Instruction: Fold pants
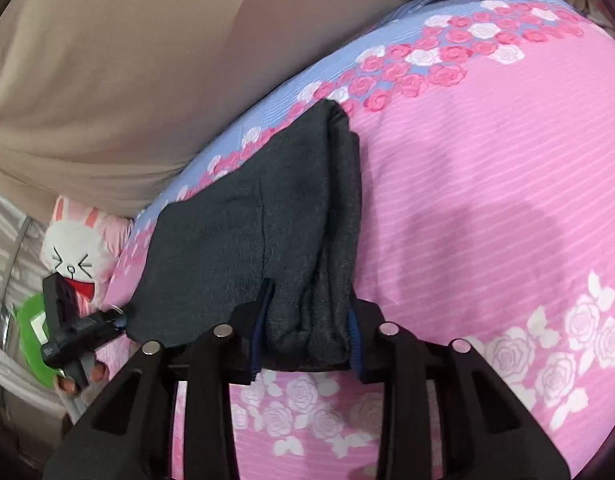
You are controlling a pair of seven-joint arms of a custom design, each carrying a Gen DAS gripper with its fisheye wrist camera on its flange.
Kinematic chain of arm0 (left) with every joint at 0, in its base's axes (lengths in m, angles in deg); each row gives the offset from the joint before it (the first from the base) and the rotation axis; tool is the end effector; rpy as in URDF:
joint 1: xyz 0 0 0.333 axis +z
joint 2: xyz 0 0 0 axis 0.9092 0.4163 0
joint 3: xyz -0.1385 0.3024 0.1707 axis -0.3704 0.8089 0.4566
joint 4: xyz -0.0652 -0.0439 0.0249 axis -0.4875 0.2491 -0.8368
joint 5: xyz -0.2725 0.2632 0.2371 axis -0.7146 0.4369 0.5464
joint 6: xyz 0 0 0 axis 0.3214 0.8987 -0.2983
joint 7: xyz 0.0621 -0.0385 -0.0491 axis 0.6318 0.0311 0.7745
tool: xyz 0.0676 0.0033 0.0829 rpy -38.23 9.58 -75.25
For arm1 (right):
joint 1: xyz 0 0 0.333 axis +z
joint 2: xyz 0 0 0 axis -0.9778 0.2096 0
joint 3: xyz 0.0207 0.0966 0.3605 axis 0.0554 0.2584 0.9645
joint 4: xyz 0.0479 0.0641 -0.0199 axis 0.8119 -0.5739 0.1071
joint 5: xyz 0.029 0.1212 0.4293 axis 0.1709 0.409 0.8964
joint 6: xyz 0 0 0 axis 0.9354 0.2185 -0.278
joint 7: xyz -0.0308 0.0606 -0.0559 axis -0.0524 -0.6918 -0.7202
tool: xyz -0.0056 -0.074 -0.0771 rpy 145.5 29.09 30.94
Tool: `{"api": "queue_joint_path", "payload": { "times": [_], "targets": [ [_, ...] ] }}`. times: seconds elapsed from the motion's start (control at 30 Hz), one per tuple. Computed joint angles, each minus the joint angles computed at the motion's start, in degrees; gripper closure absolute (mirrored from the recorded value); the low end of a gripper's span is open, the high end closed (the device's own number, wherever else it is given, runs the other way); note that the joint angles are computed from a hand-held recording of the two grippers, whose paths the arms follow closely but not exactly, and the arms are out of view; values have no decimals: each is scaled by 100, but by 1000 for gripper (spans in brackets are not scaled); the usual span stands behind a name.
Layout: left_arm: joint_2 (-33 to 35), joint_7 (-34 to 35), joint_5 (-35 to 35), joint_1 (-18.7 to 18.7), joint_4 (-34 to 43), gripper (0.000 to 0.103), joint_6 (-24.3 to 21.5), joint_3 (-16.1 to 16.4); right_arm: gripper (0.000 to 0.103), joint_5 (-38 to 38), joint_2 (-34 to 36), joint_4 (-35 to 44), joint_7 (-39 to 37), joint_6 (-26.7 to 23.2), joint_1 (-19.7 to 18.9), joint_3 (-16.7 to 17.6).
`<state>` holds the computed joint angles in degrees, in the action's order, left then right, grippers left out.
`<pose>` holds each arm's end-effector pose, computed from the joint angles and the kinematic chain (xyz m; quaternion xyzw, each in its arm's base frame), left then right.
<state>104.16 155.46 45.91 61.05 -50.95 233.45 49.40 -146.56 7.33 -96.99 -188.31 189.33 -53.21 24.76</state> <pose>0.7969 -0.2837 0.3556 0.5541 -0.7637 0.3243 0.0681 0.5980 0.3577 0.3356 -0.4053 0.8092 -0.1117 0.4103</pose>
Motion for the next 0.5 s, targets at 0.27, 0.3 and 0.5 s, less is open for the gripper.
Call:
{"api": "queue_joint_path", "payload": {
  "times": [0.27,0.3,0.5],
  "targets": [
    [-316,515,-554,365,-633,80,105,-181,55,59,-288,-530,250,-461,144,52],
    [-479,483,-592,359,-823,82,271,-146,59,144,-481,-669,194,-833,305,23],
    [-1077,1573,-1173,489,-1418,87,1216,-645,100,825,-556,-272,-1637,-1605,494,245]
  ]
}}
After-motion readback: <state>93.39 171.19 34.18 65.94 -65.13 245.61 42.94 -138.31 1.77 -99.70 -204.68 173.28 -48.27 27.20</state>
